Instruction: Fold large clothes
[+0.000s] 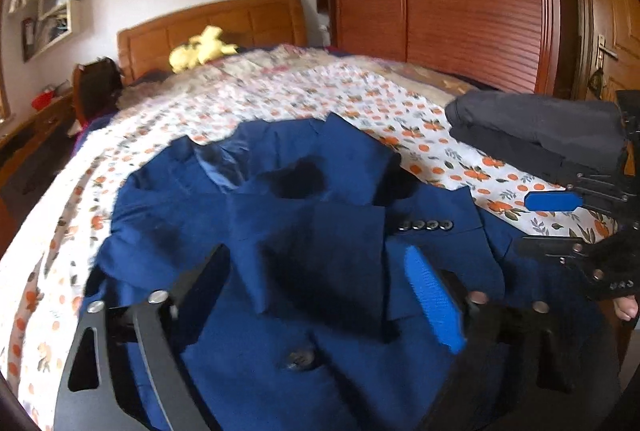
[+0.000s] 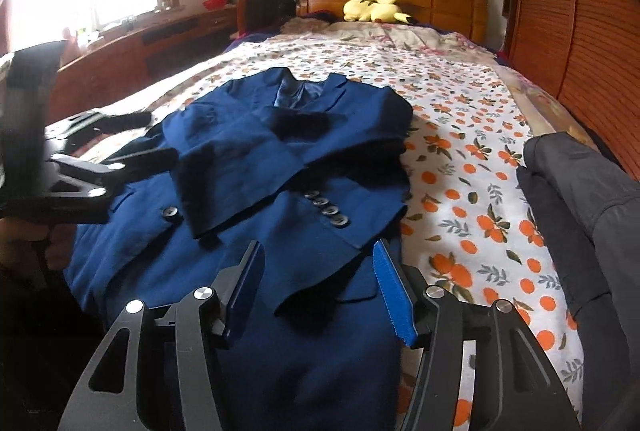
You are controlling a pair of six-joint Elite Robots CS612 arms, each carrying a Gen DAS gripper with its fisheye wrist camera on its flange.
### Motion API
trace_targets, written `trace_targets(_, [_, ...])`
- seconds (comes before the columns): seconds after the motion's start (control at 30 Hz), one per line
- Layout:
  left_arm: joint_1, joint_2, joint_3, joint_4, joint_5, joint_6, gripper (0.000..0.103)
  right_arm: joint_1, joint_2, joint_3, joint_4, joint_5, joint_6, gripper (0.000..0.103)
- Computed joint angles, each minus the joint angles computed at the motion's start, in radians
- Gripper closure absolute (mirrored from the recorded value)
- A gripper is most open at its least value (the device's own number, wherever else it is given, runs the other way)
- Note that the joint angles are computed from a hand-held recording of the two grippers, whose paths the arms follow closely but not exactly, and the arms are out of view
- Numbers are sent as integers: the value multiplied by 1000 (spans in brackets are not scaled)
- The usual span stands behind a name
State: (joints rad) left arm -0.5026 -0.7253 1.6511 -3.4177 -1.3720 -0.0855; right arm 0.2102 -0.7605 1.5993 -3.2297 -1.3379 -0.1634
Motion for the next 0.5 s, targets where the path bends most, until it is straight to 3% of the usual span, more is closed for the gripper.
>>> trace_targets(0.17, [1,37,-83,104,-40,0,20,-18,4,4,-9,21,4,48])
trace_targets(0.33, [-10,77,-170,208,-25,12,25,-30,10,5,-39,26,-6,48])
trace_targets(0.43, [-15,95,-218,280,-16,11,33,-40,14,2,-49,48,-9,48])
trace_targets(0.5, [-19,108,-246,317,-4,13,50,-48,18,-2,-50,69,-6,48])
